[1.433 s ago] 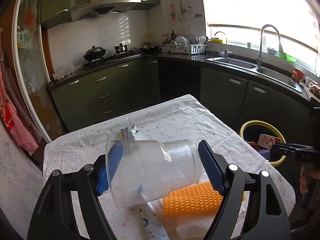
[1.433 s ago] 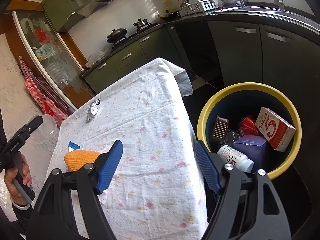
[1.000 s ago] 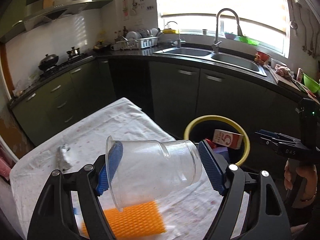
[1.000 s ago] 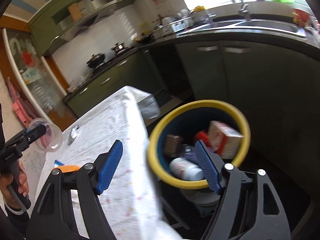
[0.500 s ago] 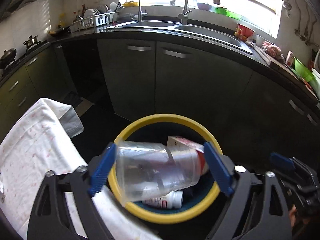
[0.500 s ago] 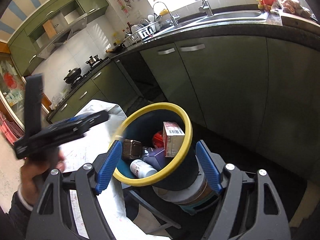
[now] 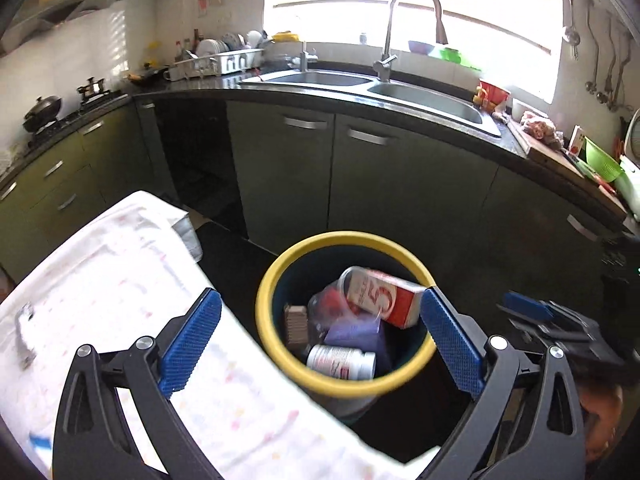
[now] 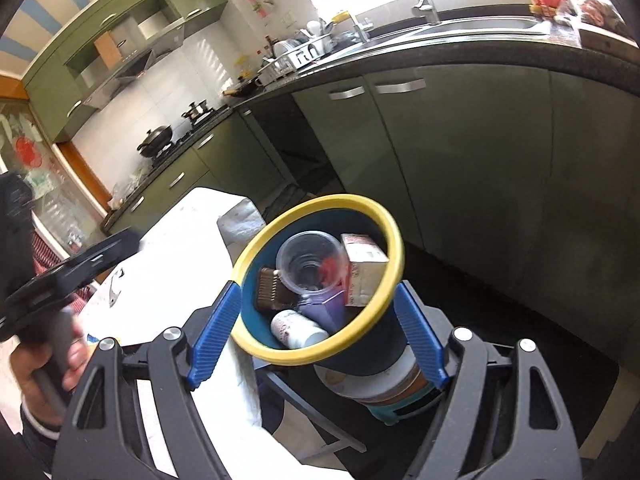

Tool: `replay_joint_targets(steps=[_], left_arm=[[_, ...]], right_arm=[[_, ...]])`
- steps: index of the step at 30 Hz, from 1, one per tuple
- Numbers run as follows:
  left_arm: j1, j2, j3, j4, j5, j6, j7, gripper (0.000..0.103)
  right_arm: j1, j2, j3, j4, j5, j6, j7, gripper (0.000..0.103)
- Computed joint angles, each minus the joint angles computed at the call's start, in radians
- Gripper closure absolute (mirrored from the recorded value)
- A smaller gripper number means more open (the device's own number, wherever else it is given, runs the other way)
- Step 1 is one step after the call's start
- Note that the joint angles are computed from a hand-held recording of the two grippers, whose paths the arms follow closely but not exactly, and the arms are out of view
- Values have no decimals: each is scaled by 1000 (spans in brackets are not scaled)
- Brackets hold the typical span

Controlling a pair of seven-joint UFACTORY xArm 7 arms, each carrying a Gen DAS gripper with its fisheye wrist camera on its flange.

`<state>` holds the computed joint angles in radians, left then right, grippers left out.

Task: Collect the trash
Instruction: 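Carry the clear cup over the bin and open the left tool, then grasp the orange foam net sleeve with the right tool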

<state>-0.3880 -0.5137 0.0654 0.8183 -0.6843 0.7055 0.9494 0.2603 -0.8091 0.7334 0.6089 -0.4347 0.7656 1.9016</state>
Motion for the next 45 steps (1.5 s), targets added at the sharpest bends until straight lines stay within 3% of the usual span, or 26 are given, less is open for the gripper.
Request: replay_joint_targets(steps=[6,11,18,21,24,28,33,37,40,45], left_arm=[[88,-167,132,-58,30,119,41,5],[206,-253,272,-80,89,238,108,5],[378,-255,402,-93,172,231,234,5],[420,-234,449,-95,172,199,295,5],[443,-201,491,-81,152,197,338,5],[467,-148,524,-49,111,245,374,5],[518,-117,511,-45,68,275,400,5],[548,-78,512,-25,35,296,419,5],[573,-55,501,-16,15,308,425,5],[610,-41,475,-13,-5,320,436,5]], right_arm=[[-47,130,20,85,-52,-67,-42,28],[-97,322,64,212,-170,-130,-85,26],[-109,669,128,447,-415,-142,-97,25],[-68,829,141,567,-544,-118,-78,25],[28,1013,130,727,-628,-60,-163,25],[146,1167,89,895,-634,5,-301,26],[230,1201,1,980,-644,44,-314,26],[343,1315,-44,1179,-635,191,-610,26],[421,1406,-79,1331,-625,269,-826,33],[471,1510,-103,1488,-523,318,-1086,41]])
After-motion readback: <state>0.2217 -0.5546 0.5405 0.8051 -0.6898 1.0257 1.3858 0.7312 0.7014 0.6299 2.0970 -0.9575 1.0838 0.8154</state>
